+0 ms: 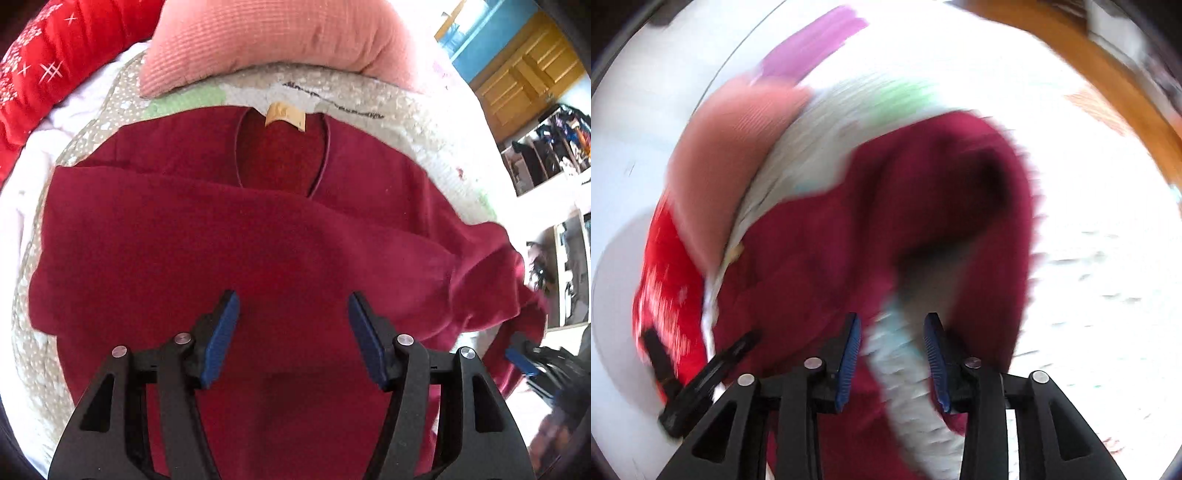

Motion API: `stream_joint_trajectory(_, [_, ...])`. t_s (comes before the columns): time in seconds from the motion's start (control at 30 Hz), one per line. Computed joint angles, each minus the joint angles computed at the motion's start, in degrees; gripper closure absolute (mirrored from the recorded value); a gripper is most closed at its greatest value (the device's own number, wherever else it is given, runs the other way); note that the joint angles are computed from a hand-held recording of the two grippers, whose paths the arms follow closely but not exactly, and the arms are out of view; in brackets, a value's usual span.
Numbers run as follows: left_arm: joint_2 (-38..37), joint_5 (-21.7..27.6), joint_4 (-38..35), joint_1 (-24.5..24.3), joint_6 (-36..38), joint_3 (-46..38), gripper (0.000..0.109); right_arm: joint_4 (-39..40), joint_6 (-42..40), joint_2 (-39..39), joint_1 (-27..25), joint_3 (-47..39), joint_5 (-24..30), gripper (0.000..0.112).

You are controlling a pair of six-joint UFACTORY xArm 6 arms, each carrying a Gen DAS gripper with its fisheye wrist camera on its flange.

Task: Fold small clothes
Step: 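Grasp the other sweater sleeve with the right tool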

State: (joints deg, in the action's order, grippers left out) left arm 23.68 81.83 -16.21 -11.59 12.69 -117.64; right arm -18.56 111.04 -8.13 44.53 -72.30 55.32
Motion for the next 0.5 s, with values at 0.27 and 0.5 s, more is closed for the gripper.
stream_joint_trajectory(0.27, [1.9,3.2,0.4,0.9,-1.0,-4.8,0.047,-11.1,16.9,-8.7,1.9,6.9,3.0,0.063])
stream_joint_trajectory(0.5, [0.2,3.8,0.8,2.3,1.2,-4.0,0.047,-21.9,43.6,-14.9,1.1,19.4,-5.2,0.057])
